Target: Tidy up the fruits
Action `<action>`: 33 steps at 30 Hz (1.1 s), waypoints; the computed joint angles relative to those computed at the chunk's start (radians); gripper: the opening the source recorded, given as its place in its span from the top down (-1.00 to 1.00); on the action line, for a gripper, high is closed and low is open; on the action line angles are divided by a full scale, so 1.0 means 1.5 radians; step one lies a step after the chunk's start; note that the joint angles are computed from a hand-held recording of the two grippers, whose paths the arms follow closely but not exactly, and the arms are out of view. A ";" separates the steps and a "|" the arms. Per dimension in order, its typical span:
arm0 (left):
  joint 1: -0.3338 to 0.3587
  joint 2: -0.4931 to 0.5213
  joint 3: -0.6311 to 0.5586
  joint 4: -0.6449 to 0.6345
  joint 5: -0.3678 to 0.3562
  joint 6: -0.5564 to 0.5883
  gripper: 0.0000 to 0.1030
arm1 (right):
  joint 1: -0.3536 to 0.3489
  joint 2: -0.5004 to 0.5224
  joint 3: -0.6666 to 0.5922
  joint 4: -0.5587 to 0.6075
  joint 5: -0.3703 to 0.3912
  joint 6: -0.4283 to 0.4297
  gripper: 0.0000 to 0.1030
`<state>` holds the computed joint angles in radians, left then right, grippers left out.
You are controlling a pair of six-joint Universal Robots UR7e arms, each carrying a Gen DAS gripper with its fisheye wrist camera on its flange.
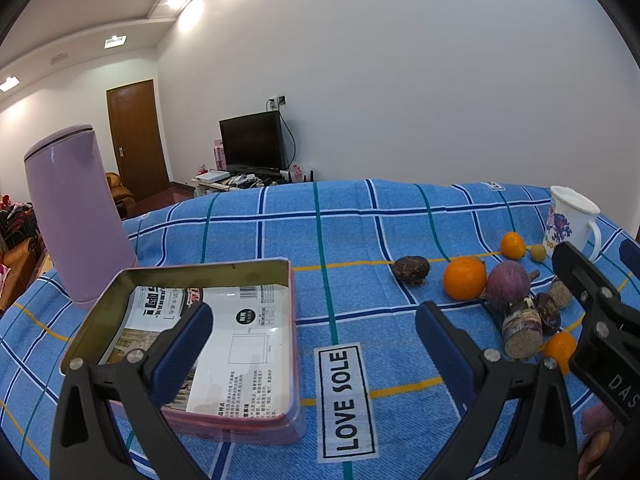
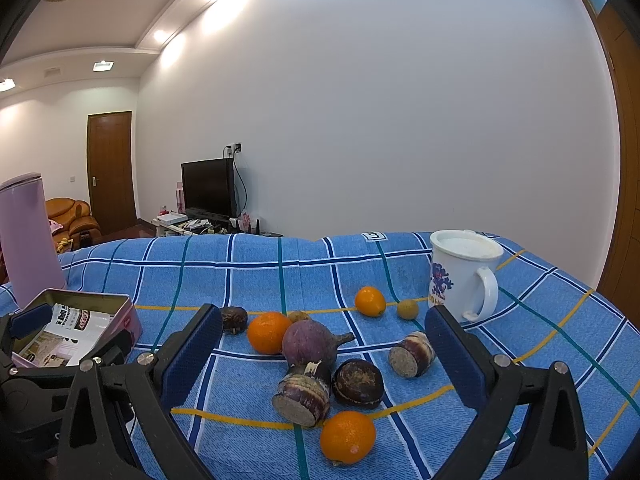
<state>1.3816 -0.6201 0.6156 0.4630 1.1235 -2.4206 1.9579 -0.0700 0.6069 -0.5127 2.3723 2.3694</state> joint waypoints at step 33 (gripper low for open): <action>-0.002 0.013 -0.018 0.048 0.013 0.014 -1.00 | -0.052 -0.115 0.083 0.387 0.019 0.413 -0.10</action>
